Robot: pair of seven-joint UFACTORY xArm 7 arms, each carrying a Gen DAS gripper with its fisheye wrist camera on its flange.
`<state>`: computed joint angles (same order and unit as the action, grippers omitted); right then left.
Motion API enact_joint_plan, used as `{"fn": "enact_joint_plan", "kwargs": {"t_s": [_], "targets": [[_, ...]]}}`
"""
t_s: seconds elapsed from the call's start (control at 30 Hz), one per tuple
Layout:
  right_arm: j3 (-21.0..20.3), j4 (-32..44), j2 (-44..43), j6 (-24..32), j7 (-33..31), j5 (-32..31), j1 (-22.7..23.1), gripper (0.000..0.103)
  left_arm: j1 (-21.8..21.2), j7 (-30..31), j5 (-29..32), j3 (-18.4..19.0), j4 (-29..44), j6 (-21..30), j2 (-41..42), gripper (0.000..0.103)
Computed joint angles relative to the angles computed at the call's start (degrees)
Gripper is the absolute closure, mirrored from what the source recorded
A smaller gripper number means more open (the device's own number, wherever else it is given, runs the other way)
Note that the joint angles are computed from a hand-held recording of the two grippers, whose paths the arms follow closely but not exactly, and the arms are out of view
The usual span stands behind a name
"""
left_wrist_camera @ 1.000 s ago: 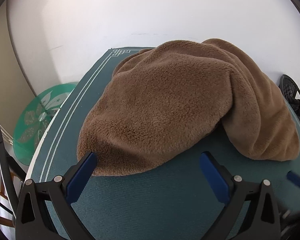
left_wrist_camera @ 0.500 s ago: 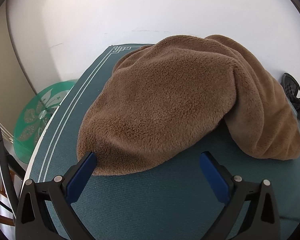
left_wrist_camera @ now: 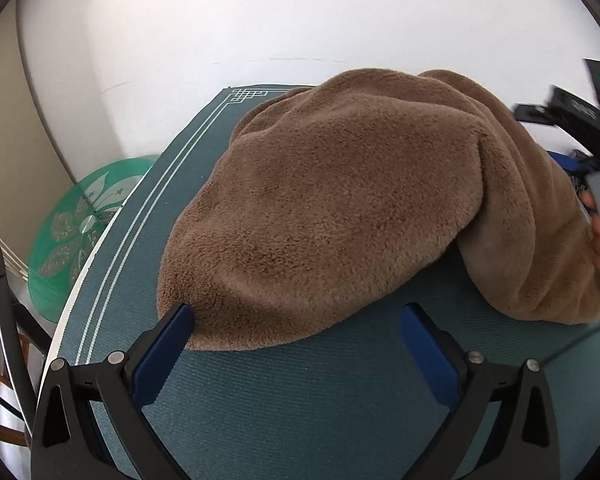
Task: Fold clothes
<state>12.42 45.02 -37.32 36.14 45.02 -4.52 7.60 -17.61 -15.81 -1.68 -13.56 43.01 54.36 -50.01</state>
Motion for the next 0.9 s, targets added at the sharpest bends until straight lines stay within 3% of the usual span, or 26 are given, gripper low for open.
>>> {"fn": "enact_joint_plan", "kwargs": {"t_s": [0.13, 0.2, 0.27, 0.43, 0.6, 0.73, 0.9], "targets": [[-8.23, 1.02, 7.46, -6.58, -7.04, 8.41, 4.78, 0.000, 0.76, -0.82, -0.35, 0.89, 0.12, -0.10, 0.12, 0.000], [-7.82, 1.85, 7.57, -5.65, -8.49, 11.83, 6.59, 0.000, 1.20, -1.19, -0.59, 1.43, 0.09, -0.11, 0.00, 0.000], [-10.62, 1.35, 7.74, -6.41, -14.60, 16.31, 10.72, 0.000, 2.01, -2.59, -0.76, 1.14, 0.26, -0.49, 0.39, 0.000], [-16.22, -2.26, 2.66, -8.52, -33.83, 29.51, 22.87, 0.000, 2.89, -3.75, -0.97, 2.22, -0.09, -0.34, -0.26, 0.000], [-17.86, -8.44, -5.23, -8.36, -44.74, 39.77, 30.37, 0.000, 4.07, -5.00, -0.76, 2.53, -0.31, -0.43, -0.58, 0.000], [-15.55, -14.74, -11.75, -6.99, -45.80, 43.91, 31.75, 0.000, 4.75, -5.65, -0.57, 2.80, -0.49, -0.87, -0.25, 0.000], [-10.58, -23.44, -23.05, -4.41, -40.71, 42.77, 29.01, 0.000, 5.37, -5.08, -0.15, 3.79, -1.23, -2.98, 0.83, 0.000]]}}
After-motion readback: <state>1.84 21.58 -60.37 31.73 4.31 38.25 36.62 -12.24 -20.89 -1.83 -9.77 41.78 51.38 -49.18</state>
